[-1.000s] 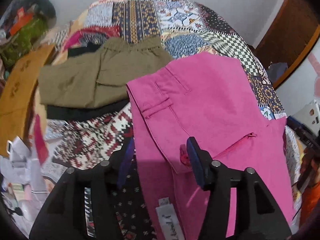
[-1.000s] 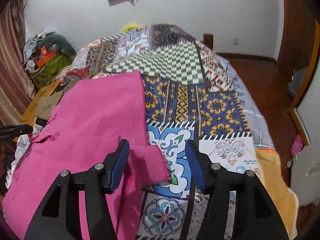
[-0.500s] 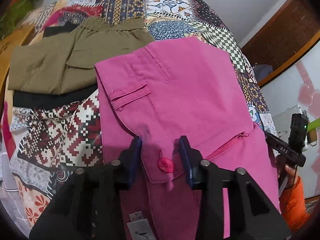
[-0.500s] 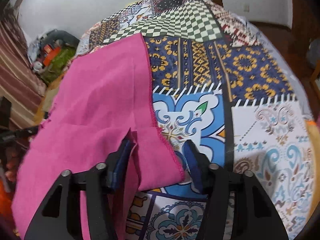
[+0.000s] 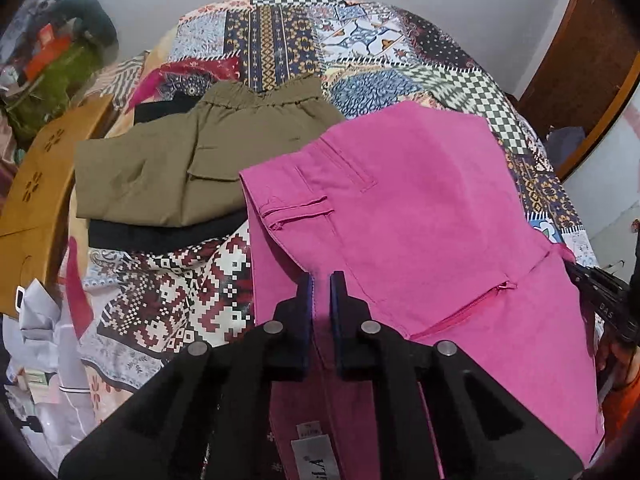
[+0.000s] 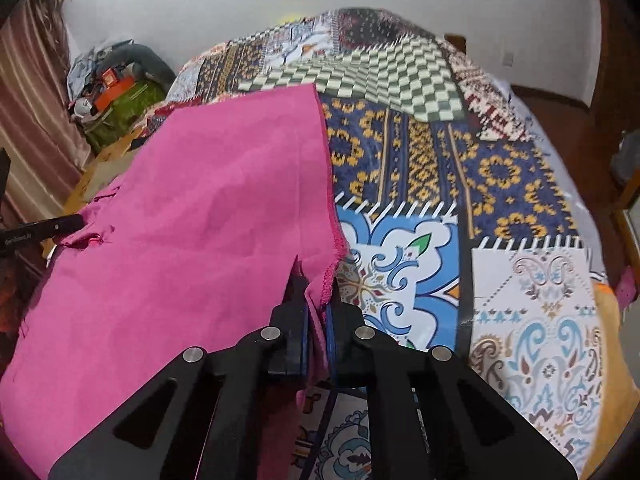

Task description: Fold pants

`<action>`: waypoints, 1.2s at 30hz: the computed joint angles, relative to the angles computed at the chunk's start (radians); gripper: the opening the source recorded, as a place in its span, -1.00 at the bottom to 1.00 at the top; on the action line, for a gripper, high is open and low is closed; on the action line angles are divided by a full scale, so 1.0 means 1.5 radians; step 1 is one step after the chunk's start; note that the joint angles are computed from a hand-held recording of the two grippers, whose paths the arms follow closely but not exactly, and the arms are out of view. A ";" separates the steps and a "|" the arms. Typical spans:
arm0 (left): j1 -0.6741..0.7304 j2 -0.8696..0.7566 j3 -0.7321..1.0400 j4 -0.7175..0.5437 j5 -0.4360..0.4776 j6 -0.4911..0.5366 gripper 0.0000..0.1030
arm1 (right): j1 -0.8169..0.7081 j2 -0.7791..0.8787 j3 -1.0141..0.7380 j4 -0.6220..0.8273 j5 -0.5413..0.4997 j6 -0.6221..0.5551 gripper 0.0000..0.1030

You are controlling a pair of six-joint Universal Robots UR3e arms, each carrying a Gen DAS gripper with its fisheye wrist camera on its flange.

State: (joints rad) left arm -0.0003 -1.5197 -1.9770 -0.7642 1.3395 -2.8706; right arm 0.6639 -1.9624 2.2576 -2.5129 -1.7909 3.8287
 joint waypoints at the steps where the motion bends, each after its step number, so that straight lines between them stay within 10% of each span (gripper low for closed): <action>1: -0.005 -0.009 0.000 0.005 0.009 0.002 -0.83 | 0.000 0.000 0.002 -0.001 -0.001 0.002 -0.89; 19: 0.060 0.053 -0.038 0.008 0.022 0.073 -0.72 | 0.077 0.019 -0.117 0.212 -0.123 0.089 -0.50; 24: 0.086 0.044 0.015 -0.016 0.002 0.080 -0.24 | 0.106 0.000 -0.164 0.257 -0.182 0.097 -0.21; 36: 0.022 -0.139 0.168 0.027 0.019 0.040 0.03 | 0.017 0.061 -0.254 0.146 -0.145 -0.066 0.05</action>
State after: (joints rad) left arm 0.0324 -1.7285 -1.7248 -0.7230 1.3679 -2.8106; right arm 0.6901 -1.8716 1.8762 -2.2943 -2.0088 3.7300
